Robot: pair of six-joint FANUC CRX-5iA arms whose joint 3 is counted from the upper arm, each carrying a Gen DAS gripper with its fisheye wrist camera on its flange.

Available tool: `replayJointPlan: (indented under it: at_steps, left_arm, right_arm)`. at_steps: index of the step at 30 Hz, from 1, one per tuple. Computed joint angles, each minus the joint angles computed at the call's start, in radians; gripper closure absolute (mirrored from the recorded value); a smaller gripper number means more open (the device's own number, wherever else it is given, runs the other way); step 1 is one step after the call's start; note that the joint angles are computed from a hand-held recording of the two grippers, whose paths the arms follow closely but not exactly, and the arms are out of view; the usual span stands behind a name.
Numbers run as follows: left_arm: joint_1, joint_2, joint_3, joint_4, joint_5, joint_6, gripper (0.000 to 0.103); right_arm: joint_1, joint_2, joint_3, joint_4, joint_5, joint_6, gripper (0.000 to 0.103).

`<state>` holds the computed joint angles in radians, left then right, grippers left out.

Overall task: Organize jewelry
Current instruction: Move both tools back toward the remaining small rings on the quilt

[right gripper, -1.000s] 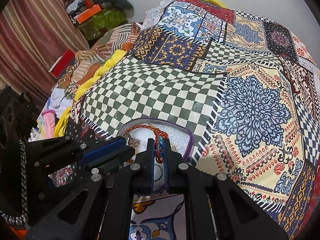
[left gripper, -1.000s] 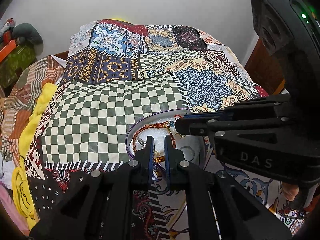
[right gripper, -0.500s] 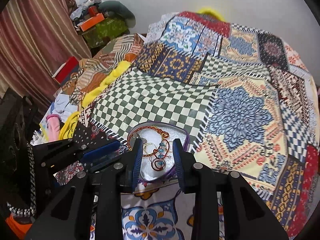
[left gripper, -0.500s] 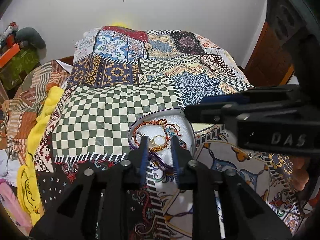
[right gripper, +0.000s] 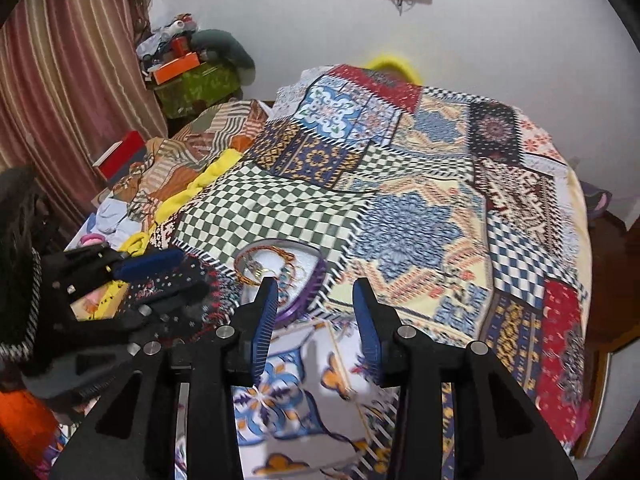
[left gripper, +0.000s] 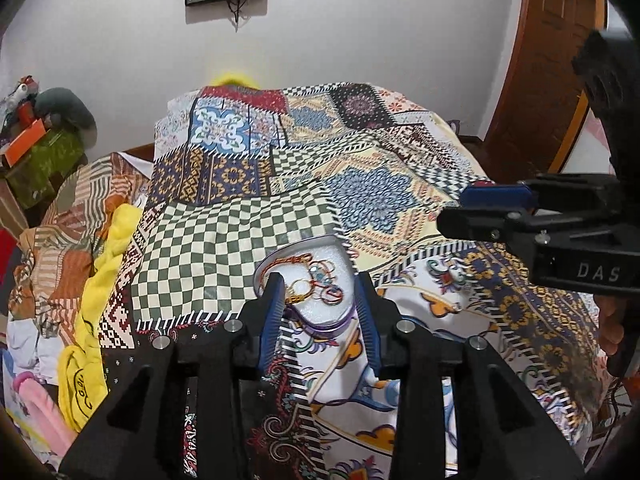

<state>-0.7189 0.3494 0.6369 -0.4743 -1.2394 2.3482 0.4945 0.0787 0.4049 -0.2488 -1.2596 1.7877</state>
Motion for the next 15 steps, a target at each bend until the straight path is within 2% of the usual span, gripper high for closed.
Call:
replayJointPlan:
  at_steps: [8, 15]
  left_arm:
    - [-0.017, 0.054, 0.085, 0.029, -0.016, -0.038, 0.064]
    - [-0.01, 0.139, 0.148, 0.115, -0.026, -0.082, 0.064]
  right_arm:
    - [-0.066, -0.037, -0.039, -0.014, 0.01, 0.016, 0.068]
    - [-0.134, -0.035, -0.055, -0.023, -0.008, 0.034, 0.067]
